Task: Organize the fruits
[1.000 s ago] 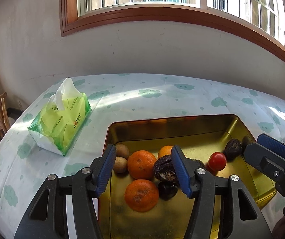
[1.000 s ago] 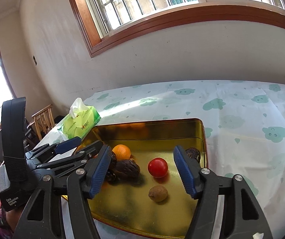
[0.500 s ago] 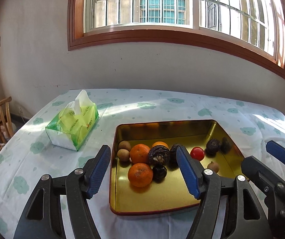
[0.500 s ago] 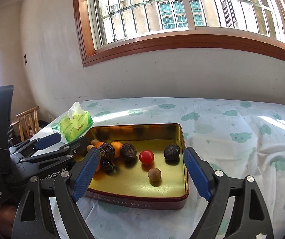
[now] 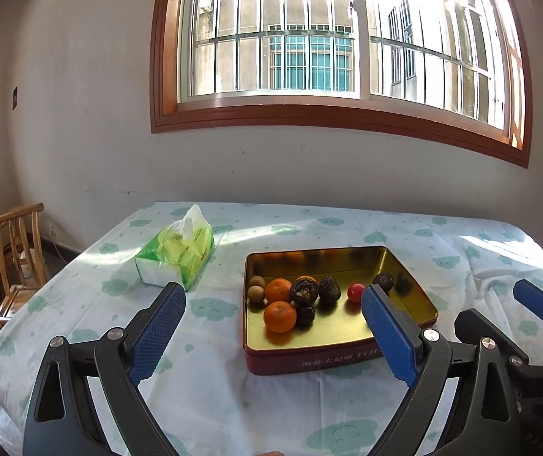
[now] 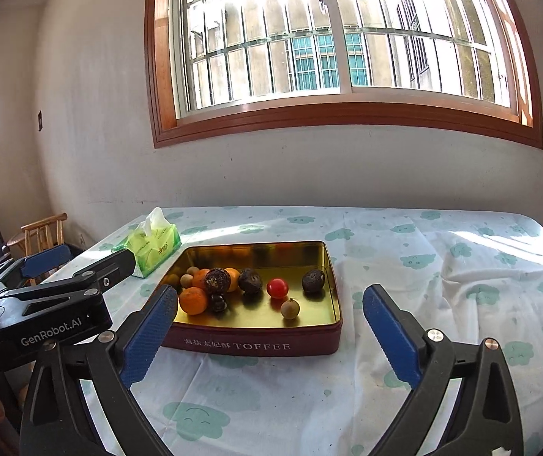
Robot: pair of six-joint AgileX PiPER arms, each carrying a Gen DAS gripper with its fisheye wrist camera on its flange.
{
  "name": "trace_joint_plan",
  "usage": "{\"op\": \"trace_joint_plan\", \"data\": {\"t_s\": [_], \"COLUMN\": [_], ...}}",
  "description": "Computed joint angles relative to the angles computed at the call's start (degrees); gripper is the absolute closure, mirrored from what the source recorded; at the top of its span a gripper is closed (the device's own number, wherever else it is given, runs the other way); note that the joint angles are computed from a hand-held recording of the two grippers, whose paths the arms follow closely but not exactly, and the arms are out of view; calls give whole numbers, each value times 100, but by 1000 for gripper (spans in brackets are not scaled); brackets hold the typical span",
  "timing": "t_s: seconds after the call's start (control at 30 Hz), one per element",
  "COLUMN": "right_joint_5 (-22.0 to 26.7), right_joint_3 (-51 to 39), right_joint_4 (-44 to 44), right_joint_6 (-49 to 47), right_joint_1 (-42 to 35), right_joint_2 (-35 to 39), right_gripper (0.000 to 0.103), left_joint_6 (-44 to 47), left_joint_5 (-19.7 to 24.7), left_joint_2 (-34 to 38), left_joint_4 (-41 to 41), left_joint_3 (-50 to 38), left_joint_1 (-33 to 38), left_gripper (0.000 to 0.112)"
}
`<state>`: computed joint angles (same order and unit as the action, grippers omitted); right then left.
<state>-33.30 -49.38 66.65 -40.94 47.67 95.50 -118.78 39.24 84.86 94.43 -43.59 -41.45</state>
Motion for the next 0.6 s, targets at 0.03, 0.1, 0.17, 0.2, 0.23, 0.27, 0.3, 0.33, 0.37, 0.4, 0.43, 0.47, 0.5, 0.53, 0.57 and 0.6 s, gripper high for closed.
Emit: {"op": "trace_joint_plan", "data": {"t_s": [0.03, 0.1, 0.17, 0.2, 0.23, 0.27, 0.3, 0.33, 0.37, 0.4, 0.43, 0.47, 0.5, 0.53, 0.57, 0.6], "right_joint_5": [-70, -197, -379, -478, -575, -666, -742, -822, -917, -997, -1073, -1109, -1165, -1225, -1283, -1330], "right_joint_3": [47, 131, 177, 193, 226, 248, 268, 282, 312, 334, 338, 344, 349, 337, 334, 330], "right_joint_4": [102, 256, 480, 575, 642, 738, 823, 889, 943, 1004, 1076, 1103, 1149, 1205, 1246, 1284], "right_joint_6": [-91, -243, -487, -590, -658, -749, -823, -865, -885, -924, -975, -1003, -1043, -1098, -1134, -1172], "right_joint_1": [79, 227, 413, 503, 582, 664, 730, 793, 872, 937, 1007, 1038, 1088, 1140, 1190, 1233], "right_joint_2": [-86, -237, -361, -411, -467, -522, -577, -620, -671, -727, -768, -802, -836, -859, -881, -901], "right_gripper": [4, 4, 3, 3, 3, 3, 3, 2, 2, 2, 2, 2, 1, 1, 1, 1], "left_joint_6": [-4, 86, 134, 139, 134, 129, 127, 148, 200, 254, 299, 349, 398, 425, 451, 478], "left_joint_5": [63, 281, 411, 495, 566, 617, 680, 740, 793, 855, 906, 958, 1035, 1121, 1202, 1262], "left_joint_2": [-113, -285, -483, -577, -676, -771, -856, -940, -1005, -1061, -1120, -1175, -1227, -1265, -1316, -1368], "left_joint_4": [7, -83, -127, -154, -170, -185, -209, -247, -298, -347, -378, -406, -439, -455, -473, -495], "left_joint_3": [78, 172, 279, 332, 387, 438, 480, 515, 533, 545, 564, 577, 586, 595, 609, 619], "left_joint_1": [-82, -267, -423, -501, -571, -627, -692, -760, -816, -875, -931, -987, -1060, -1130, -1194, -1248], "left_gripper": [18, 18, 18, 17, 16, 14, 13, 13, 13, 13, 13, 13, 13, 13, 13, 13]}}
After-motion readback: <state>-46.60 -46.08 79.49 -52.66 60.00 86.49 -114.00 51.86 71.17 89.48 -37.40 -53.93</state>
